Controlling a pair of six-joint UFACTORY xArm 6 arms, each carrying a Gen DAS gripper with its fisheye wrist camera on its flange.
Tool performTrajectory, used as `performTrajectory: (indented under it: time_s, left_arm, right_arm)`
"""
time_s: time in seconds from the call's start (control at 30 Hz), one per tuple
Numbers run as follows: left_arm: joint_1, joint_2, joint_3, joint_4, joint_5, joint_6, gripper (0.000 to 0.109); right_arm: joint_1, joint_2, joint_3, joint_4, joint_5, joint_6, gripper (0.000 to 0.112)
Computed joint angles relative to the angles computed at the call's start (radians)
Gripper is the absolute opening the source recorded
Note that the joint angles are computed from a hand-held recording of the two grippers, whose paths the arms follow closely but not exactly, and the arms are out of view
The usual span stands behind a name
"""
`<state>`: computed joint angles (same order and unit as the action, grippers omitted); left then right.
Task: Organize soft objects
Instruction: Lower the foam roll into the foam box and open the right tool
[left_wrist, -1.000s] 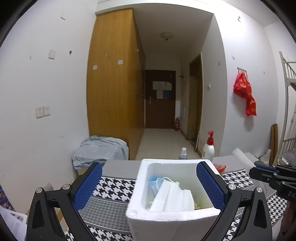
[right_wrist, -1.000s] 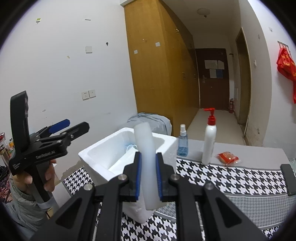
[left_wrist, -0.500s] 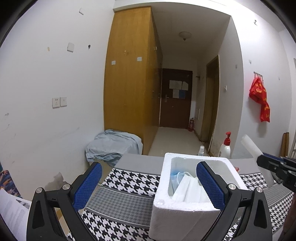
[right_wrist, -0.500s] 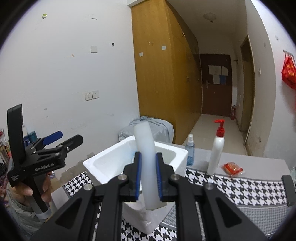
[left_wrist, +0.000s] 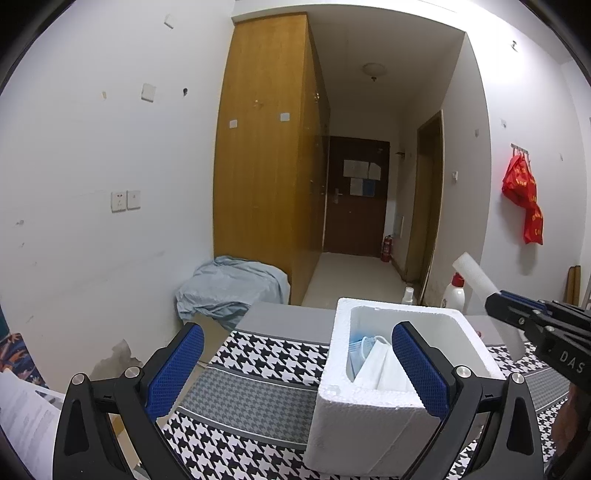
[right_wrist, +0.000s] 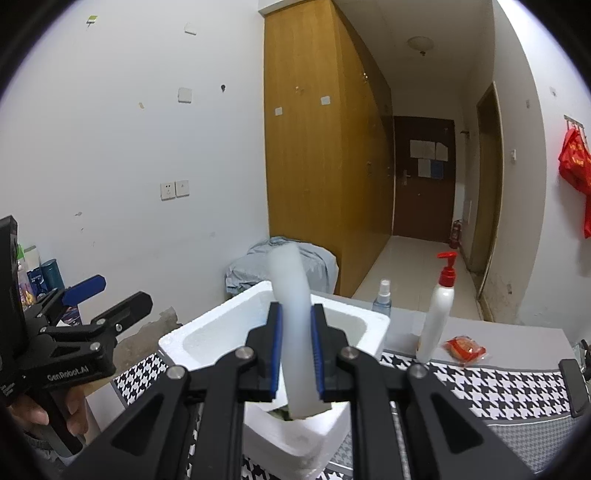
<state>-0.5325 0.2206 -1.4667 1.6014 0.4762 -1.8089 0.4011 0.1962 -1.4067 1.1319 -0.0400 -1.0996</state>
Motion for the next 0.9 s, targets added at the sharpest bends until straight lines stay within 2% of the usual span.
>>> performTrajectory:
  time_s: [0.1,0.23,0.57,0.7,0.77,0.83,0.9]
  left_arm:
    - [-0.001,0.0,0.001,-0.003,0.01,0.004,0.102]
    - [-0.002,-0.007,0.012,-0.001,0.015,0.0,0.102]
    - [0.003,-0.031,0.042,0.009,0.036,-0.018,0.102]
    - [0.007,-0.034,0.048,0.01,0.03,-0.026,0.102]
    - [0.008,-0.033,0.046,0.01,0.029,-0.025,0.102]
    - [0.009,-0.033,0.046,0.013,0.026,-0.029,0.102]
    - [0.012,-0.032,0.044,0.01,0.023,-0.022,0.102]
  right_arm:
    - [-0.001,0.006,-0.007,-0.036,0.02,0.031,0.018]
    - [-0.004,0.024,-0.008,-0.205,0.018,0.185,0.018]
    - [-0.013,0.058,-0.051,-0.257,0.078,0.247,0.018]
    - [-0.021,0.077,-0.061,-0.348,0.084,0.341,0.027]
    - [-0.022,0.084,-0.065,-0.38,0.085,0.368,0.037]
    - [-0.018,0.081,-0.048,-0.415,0.057,0.394,0.073]
    - [-0.005,0.077,-0.027,-0.425,-0.011,0.4,0.089]
